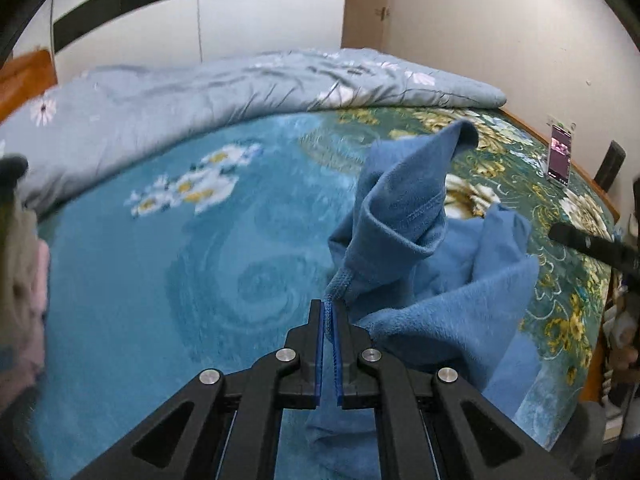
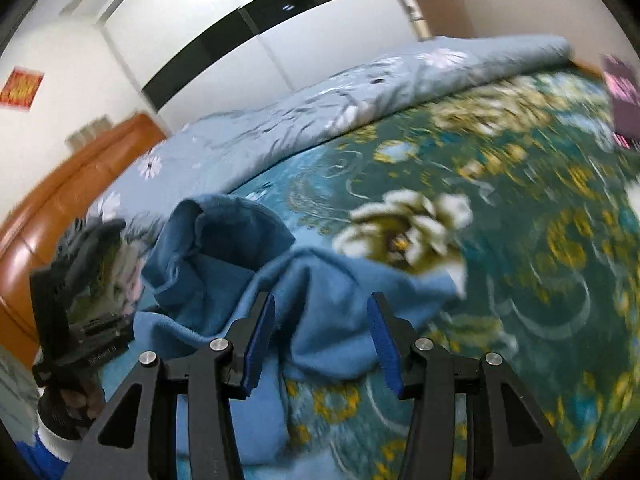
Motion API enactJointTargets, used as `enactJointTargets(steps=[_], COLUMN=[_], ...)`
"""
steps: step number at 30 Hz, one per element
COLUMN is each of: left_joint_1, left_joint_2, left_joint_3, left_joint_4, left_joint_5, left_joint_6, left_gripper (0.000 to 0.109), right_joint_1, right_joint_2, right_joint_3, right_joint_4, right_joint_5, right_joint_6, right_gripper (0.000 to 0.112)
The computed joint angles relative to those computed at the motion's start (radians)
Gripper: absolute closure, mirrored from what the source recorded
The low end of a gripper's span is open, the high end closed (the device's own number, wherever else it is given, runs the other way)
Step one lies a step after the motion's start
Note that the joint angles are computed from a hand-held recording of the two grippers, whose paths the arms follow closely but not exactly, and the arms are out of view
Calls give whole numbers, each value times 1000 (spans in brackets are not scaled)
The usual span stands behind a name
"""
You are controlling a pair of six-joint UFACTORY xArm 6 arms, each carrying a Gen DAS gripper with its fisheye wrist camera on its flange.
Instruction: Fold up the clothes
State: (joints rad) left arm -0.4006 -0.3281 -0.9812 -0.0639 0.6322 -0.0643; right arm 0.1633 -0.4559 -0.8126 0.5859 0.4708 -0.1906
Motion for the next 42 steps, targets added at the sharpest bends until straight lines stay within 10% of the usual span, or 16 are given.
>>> enactJointTargets(steps=[17,20,28,33,42], left_joint_1=[55,63,94,84,-17], left_joint_2=[11,18,9,-11,-26], left_joint_3=[26,20,3,-6,-62], left_joint_4=[-227,-244,-458,-597,-702], left_joint_5=[17,12,48,66,33], left_joint_6=[146,157,235,303,414], left_gripper=[103,103,102,97,57], right_joint_1=[22,20,-3,18,41], right_joint_2=[678,664,464,342,153], right_joint_3=[-797,-756,-573,-504,-453], right_joint_4=[-119,-36,345,363,226], right_joint_5=[495,470,347,251,61], right_joint_6=[-280,-293,-433,-424,-312], right_gripper=[63,103,106,106,106])
